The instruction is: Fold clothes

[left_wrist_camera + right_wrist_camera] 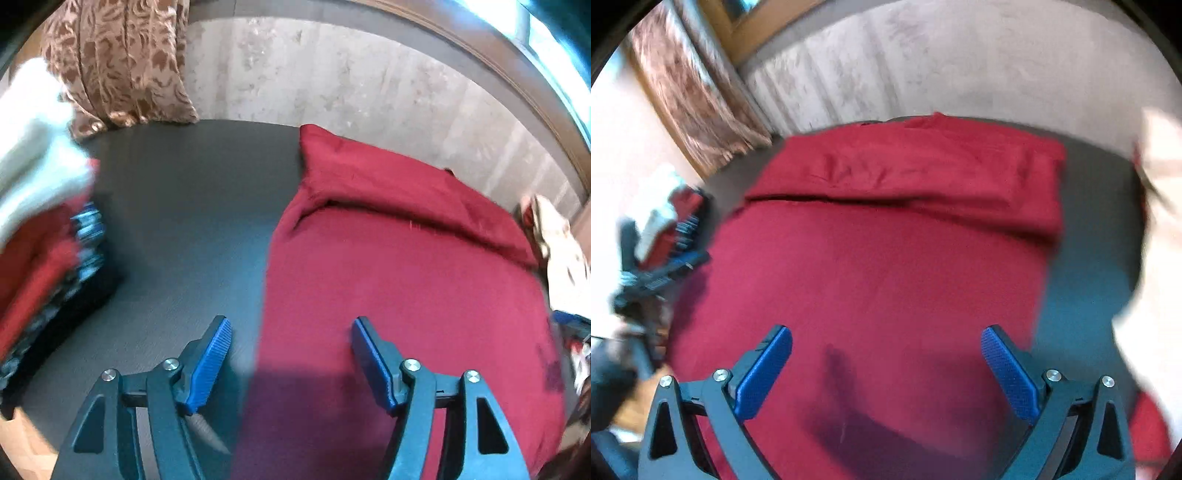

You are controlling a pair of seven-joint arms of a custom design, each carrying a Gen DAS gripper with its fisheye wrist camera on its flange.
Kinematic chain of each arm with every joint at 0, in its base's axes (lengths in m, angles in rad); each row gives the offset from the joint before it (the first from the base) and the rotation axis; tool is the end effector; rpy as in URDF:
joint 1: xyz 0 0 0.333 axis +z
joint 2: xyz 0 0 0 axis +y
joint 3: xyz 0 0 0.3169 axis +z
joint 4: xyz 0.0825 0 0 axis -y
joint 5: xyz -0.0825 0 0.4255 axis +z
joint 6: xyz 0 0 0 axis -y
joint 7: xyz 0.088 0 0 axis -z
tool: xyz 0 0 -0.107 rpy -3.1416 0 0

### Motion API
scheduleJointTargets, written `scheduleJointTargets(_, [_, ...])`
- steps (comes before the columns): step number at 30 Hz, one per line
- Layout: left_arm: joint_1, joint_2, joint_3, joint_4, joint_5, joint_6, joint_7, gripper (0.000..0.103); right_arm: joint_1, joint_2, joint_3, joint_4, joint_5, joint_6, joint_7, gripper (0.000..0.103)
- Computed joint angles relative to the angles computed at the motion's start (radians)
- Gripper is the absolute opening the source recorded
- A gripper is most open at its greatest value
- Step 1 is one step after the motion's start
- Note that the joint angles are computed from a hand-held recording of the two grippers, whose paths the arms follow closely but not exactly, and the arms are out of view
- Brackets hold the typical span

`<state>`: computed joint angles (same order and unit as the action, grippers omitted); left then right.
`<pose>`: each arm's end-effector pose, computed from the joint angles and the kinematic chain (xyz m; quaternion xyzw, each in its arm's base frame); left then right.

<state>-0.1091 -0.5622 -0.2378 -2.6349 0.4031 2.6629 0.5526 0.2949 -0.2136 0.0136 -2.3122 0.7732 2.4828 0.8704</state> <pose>0.4169 -0.1634 0.4626 -0.7758 0.5353 -0.2436 0.2288 0.5188 0.1625 0.4499 -0.8050 0.4909 0.0095 0.3330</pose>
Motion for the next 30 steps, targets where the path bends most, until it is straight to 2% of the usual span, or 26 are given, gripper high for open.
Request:
scheduleJointTargets(3, [-0.054, -0.137, 0.018, -0.110, -0.048, -0.031, 0.008, 0.069, -0.044, -0.130, -0.046, -0.136, 0.012, -0.076, 0.066, 0.103])
scheduleJointTargets(6, [-0.087, -0.236, 0.012, -0.188, -0.060, -0.047, 0.019, 0.070, -0.051, -0.246, -0.118, -0.251, 0.115, -0.131, 0.020, 0.103])
scheduleJointTargets(9, [-0.126, -0.295, 0.026, -0.237, -0.085, -0.029, 0.043, 0.070, -0.037, -0.252, -0.219, -0.278, 0.303, -0.326, -0.053, 0.103])
scheduleJointTargets(10, [-0.143, -0.307, 0.038, -0.249, -0.099, -0.017, 0.056, 0.070, -0.039, -0.247, -0.232, -0.285, 0.344, -0.376, -0.068, 0.103])
scheduleJointTargets(13, [-0.189, -0.341, 0.069, -0.283, -0.145, 0.011, 0.098, 0.070, -0.061, -0.244, -0.217, -0.300, 0.384, -0.443, -0.094, 0.103])
scheduleJointTargets(16, [-0.210, -0.366, 0.065, -0.291, -0.174, -0.025, 0.122, 0.070, -0.084, -0.215, -0.178, -0.276, 0.392, -0.473, -0.092, 0.103])
scheduleJointTargets(21, [-0.241, -0.387, 0.090, -0.305, -0.227, -0.036, 0.177, 0.069, -0.106, -0.239, -0.114, -0.274, 0.309, -0.422, -0.140, 0.103])
scheduleJointTargets(26, [-0.279, -0.345, 0.109, -0.297, -0.285, 0.035, 0.208, 0.065, -0.085, -0.331, -0.078, -0.347, 0.277, -0.295, -0.216, 0.103])
scheduleJointTargets(29, [-0.284, -0.313, 0.098, -0.286, -0.302, 0.056, 0.211, 0.064, -0.066, -0.330, -0.108, -0.354, 0.305, -0.279, -0.200, 0.103])
scheduleJointTargets(30, [-0.287, -0.318, 0.102, -0.292, -0.313, 0.066, 0.207, 0.061, -0.064, -0.327, -0.119, -0.352, 0.313, -0.286, -0.192, 0.103])
